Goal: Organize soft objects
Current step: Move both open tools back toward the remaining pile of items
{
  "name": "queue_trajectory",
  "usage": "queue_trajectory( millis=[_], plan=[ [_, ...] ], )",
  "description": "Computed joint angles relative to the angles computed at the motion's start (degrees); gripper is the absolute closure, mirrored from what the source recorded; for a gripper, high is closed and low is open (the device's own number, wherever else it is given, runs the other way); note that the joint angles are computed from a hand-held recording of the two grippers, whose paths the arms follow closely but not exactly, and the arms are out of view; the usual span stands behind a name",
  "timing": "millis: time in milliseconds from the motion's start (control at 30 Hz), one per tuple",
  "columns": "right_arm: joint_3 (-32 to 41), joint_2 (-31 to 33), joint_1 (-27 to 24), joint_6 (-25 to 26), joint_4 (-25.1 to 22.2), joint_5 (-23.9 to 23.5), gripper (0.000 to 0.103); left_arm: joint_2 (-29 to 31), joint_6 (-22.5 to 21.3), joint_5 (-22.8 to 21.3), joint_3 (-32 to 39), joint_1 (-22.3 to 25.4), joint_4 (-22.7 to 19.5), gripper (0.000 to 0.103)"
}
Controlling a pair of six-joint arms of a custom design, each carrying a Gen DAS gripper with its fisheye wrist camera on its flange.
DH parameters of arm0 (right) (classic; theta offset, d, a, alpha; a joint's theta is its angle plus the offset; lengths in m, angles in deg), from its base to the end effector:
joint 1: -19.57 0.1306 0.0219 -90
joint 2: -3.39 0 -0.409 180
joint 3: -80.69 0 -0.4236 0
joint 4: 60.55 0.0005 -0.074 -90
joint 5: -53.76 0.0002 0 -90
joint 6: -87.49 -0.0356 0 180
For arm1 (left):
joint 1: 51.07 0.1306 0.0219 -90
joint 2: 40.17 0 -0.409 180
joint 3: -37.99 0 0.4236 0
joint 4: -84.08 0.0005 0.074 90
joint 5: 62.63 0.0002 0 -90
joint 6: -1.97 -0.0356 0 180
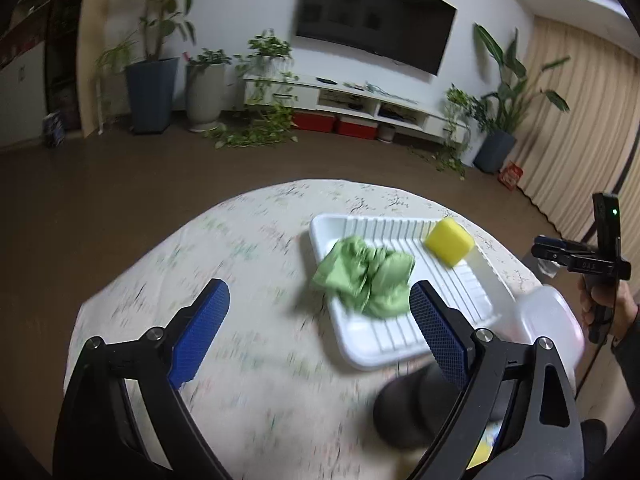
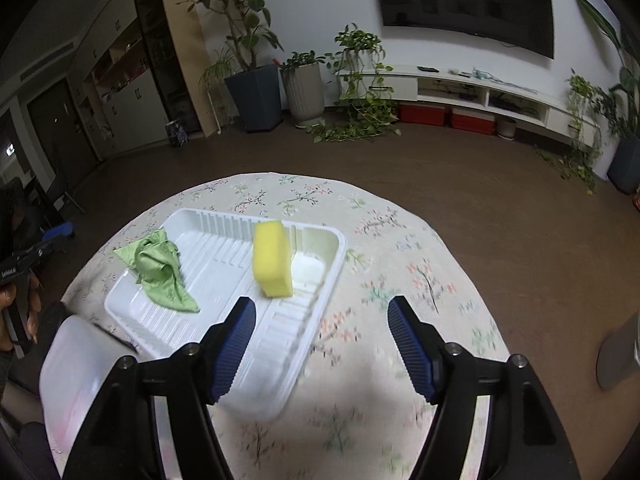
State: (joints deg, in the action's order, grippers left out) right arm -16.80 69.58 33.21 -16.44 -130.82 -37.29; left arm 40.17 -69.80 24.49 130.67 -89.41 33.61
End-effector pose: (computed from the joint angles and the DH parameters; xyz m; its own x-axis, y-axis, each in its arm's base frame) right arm 0.3184 0.0774 0.5351 -0.8219 0.0482 -0.5676 -0.0499 0.9865 0.1561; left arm 0.3562 -0.2801 0.5565 -0.6441 0.1111 -0.7568 0.4075 0.8871 -0.2166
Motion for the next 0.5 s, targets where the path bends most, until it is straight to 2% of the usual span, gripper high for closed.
queue_trajectory(
  millis=[167,267,300,333,433,500],
  plan=[
    [-1.6,-4.8,2.2,-3.3,-2.4,1.5,0.03,-8.0,3.2,-2.0,-7.1,-0.6,-0.7,0.011],
    [-2.7,-7.9,3.6,-6.2,-3.8,2.3,0.024,-12.4,5.3,-3.4,-10.5,-1.6,-1.6,0.011],
    [-2.9,-8.8,4.0,-7.2,-4.3,2.6,0.022,-14.0,5.9,-4.1,-11.6,-2.2,-1.9,0.009],
    [-3.3,-10.2,4.7,-8.9,-5.3,3.3,0.022,-15.7,6.6,-5.0,-12.8,-3.2,-2.3,0.002],
    [-4.0,-13.0,5.8,-12.5,-7.3,3.6,0.011,-20.0,8.6,-9.0,-15.6,-7.2,-2.8,0.0],
    [-4.9,-15.6,7.7,-16.2,-8.4,4.4,0.0,-22.4,10.6,-13.3,-17.1,-11.3,-2.3,0.0]
  ],
)
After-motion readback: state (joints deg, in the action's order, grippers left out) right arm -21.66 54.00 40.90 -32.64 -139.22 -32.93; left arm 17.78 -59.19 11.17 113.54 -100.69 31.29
